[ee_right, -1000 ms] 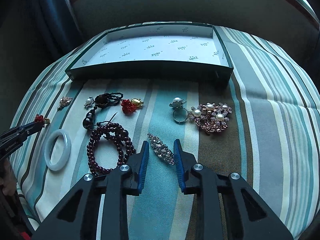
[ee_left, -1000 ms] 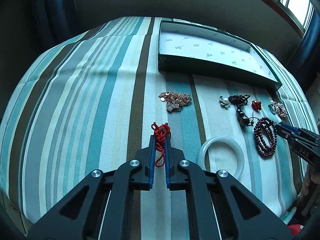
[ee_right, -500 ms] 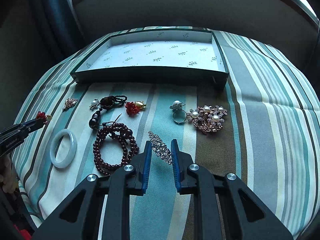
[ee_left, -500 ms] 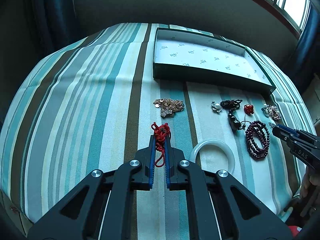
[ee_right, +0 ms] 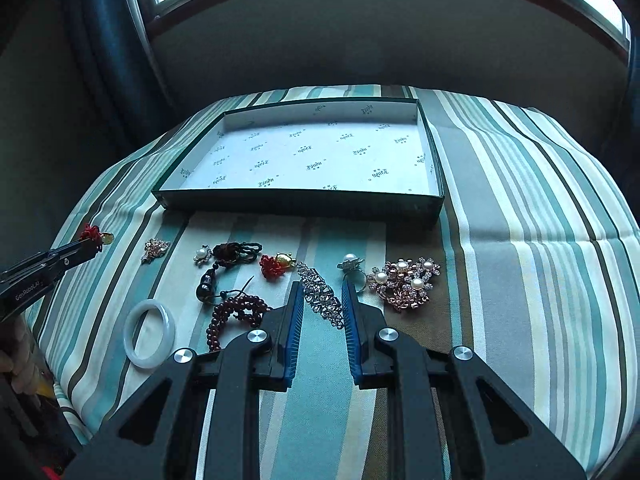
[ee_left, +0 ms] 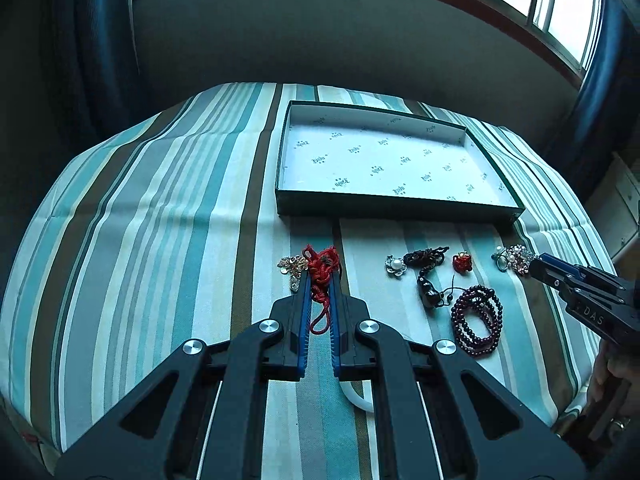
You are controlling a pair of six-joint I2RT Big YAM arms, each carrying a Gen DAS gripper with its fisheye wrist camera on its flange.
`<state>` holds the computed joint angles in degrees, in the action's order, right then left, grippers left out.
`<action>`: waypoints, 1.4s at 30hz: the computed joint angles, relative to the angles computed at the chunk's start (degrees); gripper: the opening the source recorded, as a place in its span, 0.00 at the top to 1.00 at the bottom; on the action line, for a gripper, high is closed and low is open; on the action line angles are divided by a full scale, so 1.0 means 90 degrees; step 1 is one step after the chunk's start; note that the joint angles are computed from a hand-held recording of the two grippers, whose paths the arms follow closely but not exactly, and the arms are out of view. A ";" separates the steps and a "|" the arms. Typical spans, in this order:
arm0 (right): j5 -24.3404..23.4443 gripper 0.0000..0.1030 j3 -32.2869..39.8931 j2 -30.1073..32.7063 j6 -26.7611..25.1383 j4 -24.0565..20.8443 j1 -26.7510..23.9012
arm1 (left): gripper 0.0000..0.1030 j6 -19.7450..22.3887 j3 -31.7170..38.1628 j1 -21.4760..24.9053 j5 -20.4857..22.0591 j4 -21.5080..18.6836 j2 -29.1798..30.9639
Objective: Organize jewelry
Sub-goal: 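Carry the pendant and brooch into the white tray and open both tools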
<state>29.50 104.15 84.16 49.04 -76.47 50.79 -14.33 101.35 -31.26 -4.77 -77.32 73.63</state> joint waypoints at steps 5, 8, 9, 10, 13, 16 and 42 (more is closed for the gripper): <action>0.0128 0.80 0.0332 0.0134 -0.0307 0.0078 -0.0237 | 0.92 0.0095 0.0560 -0.0073 0.0066 0.0173 0.0453; 0.0187 0.80 0.0584 0.0266 -0.0521 0.0116 -0.0449 | 0.92 0.0117 0.1029 -0.0070 0.0208 0.0235 0.0844; 0.0182 0.80 0.0649 0.0304 -0.0584 0.0145 -0.0529 | 0.92 0.0142 0.1197 -0.0064 0.0232 0.0259 0.0984; 0.0161 0.80 0.0721 0.0355 -0.0649 0.0178 -0.0618 | 0.92 0.0172 0.1342 -0.0061 0.0232 0.0300 0.1107; 0.0070 0.80 0.0875 0.0497 -0.0759 0.0252 -0.0877 | 0.92 0.0260 0.1830 -0.0039 0.0231 0.0364 0.1525; -0.0056 0.80 0.0944 0.0653 -0.0842 0.0287 -0.1115 | 0.92 0.0333 0.2106 -0.0029 0.0191 0.0439 0.1853; -0.0439 0.56 0.0576 0.0972 -0.0806 0.0304 -0.1558 | 0.63 0.0288 0.1761 0.0161 0.0271 0.0471 0.2566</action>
